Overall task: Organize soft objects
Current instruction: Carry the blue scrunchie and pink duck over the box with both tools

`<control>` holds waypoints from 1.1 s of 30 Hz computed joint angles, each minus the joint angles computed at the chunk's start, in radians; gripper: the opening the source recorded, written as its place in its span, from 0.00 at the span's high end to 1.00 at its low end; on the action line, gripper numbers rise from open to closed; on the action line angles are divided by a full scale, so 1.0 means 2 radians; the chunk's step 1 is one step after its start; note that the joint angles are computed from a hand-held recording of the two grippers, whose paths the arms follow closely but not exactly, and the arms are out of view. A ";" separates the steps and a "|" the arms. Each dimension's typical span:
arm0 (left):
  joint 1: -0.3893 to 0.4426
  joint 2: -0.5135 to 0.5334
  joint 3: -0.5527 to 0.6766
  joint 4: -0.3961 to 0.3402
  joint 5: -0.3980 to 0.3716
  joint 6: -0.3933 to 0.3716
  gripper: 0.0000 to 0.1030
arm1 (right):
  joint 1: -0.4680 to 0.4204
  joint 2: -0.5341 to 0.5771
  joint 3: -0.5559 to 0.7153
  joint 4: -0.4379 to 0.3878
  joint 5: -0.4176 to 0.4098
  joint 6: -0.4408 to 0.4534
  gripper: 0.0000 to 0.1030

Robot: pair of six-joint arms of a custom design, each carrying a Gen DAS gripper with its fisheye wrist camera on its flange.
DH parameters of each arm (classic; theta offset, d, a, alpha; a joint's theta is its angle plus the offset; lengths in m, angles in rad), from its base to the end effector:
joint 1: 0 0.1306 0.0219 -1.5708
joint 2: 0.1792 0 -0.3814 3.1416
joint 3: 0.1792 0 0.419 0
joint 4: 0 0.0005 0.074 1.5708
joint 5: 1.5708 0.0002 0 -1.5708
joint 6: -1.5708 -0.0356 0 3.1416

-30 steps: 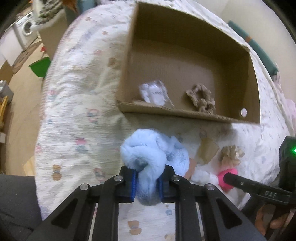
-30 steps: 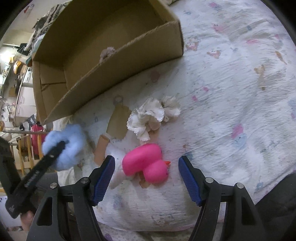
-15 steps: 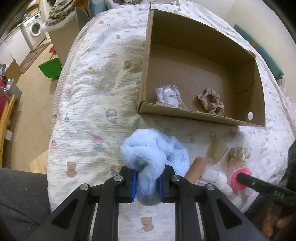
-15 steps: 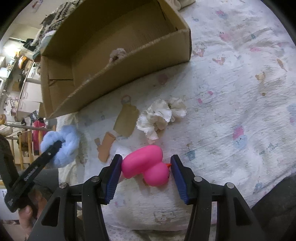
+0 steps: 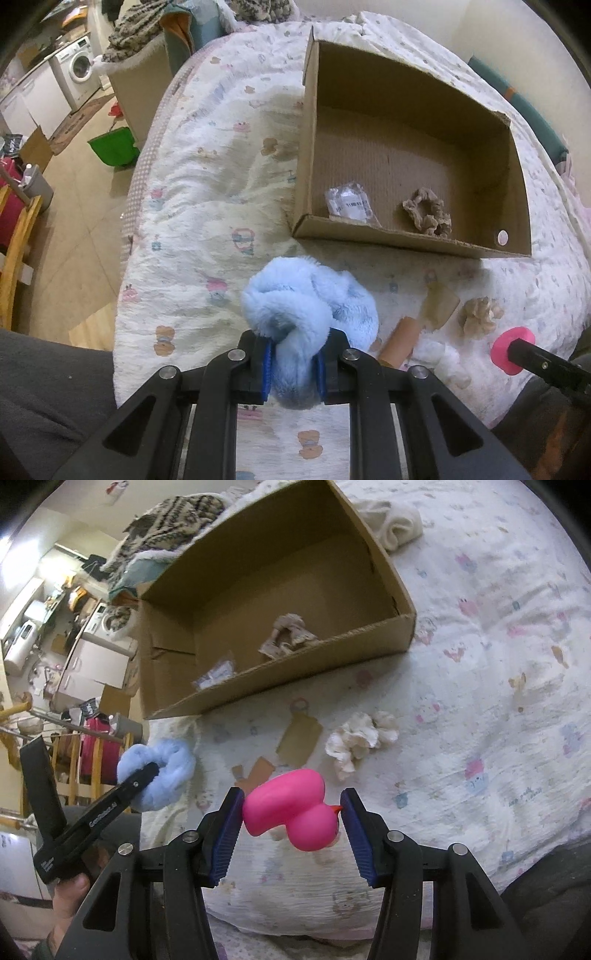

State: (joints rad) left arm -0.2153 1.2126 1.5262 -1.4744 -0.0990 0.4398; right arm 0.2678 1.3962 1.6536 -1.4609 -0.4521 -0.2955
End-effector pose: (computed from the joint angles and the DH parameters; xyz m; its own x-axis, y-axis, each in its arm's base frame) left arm 0.3875 -0.0817 0.5347 -0.8848 -0.2402 -0.3993 -0.2239 0.9707 -0.0877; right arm 0.4461 0.1380 0.5196 -0.9744 0.0043 -0.2248 -0.1103 0.8621 0.4946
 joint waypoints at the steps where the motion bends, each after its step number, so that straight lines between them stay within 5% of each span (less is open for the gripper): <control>1: 0.001 -0.002 0.000 0.001 -0.001 0.000 0.84 | 0.000 -0.003 -0.001 0.002 0.001 0.002 0.45; 15: 0.001 -0.009 0.060 0.016 -0.010 -0.006 0.84 | -0.009 -0.028 0.024 0.069 -0.021 -0.013 0.45; 27: 0.006 0.060 0.167 0.025 -0.013 -0.047 0.84 | -0.020 0.042 0.136 0.075 -0.026 -0.010 0.45; 33: 0.008 0.093 0.193 0.029 -0.015 -0.063 0.84 | -0.015 0.074 0.161 0.074 0.024 0.007 0.45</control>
